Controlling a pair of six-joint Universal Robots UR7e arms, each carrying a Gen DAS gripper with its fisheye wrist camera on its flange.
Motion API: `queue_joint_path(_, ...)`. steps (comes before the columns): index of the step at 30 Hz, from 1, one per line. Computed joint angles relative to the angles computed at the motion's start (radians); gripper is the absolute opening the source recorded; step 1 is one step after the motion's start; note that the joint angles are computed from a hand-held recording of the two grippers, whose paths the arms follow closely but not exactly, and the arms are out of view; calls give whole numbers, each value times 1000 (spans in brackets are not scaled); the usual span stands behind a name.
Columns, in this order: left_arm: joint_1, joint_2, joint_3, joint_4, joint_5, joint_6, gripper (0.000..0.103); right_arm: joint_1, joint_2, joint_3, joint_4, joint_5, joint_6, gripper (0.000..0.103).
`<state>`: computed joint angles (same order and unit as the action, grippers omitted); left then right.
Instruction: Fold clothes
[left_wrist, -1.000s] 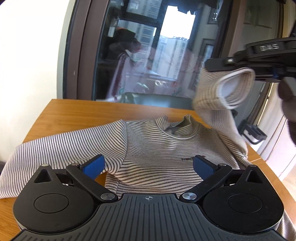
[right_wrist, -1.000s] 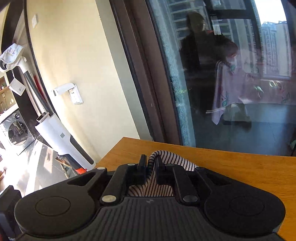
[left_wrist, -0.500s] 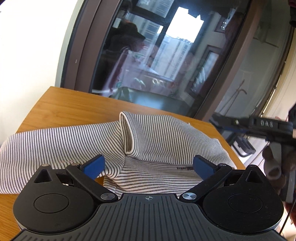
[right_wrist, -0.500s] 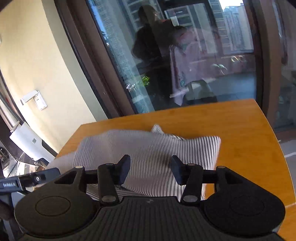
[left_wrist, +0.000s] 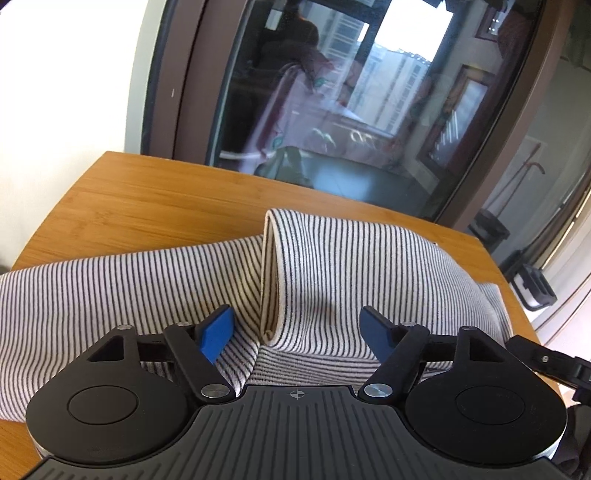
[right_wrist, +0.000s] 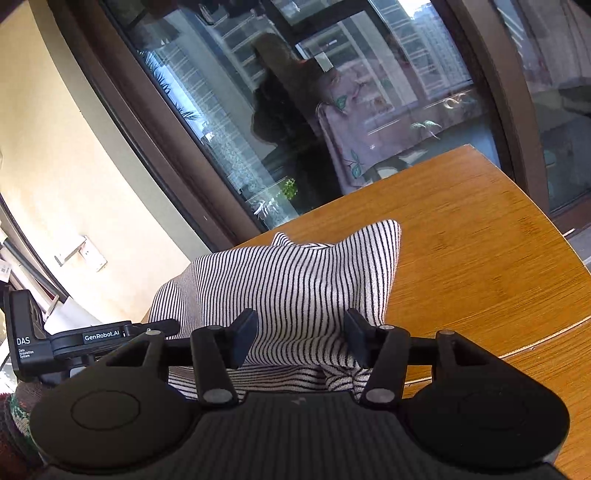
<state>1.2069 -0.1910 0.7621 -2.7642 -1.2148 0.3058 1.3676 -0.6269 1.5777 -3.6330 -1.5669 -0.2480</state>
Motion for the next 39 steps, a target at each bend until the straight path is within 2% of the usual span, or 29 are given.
queue_joint_path(1,-6,3,0,-13,14,27,41,4,0,-1,2,-11,-10,53)
queue_joint_path(2,-11,-4,14,-31,15,46,23,11,1,-5,9,-34,-32,52)
queue_joint_path(3,-16,-16,32,-51,12,62,9,19,2,-10,15,-57,-54,52)
queue_joint_path(7,-27,-68,93,-107,-4,94,9,58,19,-40,26,-187,-150,48)
queue_joint_path(10,-33,-56,83,-123,114,162,9,87,39,-68,27,-272,-221,49)
queue_joint_path(12,-29,-53,83,-125,184,183,9,100,38,-66,15,-287,-246,56)
queue_joint_path(13,-22,-66,94,-104,200,156,9,102,38,-69,2,-275,-244,58)
queue_joint_path(16,7,-148,182,-46,145,8,23,108,40,-80,-36,-238,-235,58)
queue_joint_path(17,16,-177,216,-36,118,-46,35,106,42,-91,-26,-221,-214,58)
queue_joint_path(18,24,-203,244,-28,89,-101,43,104,44,-107,-2,-209,-191,58)
queue_joint_path(20,46,-248,285,6,11,-220,50,105,59,-144,49,-211,-163,58)
queue_joint_path(23,72,-287,319,27,-82,-354,57,109,102,-180,66,-248,-201,58)
queue_joint_path(26,85,-290,317,20,-108,-429,66,108,113,-168,28,-242,-251,61)
queue_joint_path(29,99,-282,294,34,-137,-541,68,98,102,-155,28,-219,-233,61)
queue_joint_path(33,111,-293,317,4,-178,-647,78,86,88,-136,30,-193,-209,62)
queue_joint_path(36,120,-283,310,-21,-150,-721,78,83,85,-128,23,-186,-209,63)
queue_joint_path(38,121,-267,298,-75,-114,-711,76,78,80,-118,17,-177,-207,63)
queue_joint_path(39,118,-254,284,-94,-87,-693,70,77,79,-116,15,-174,-206,63)
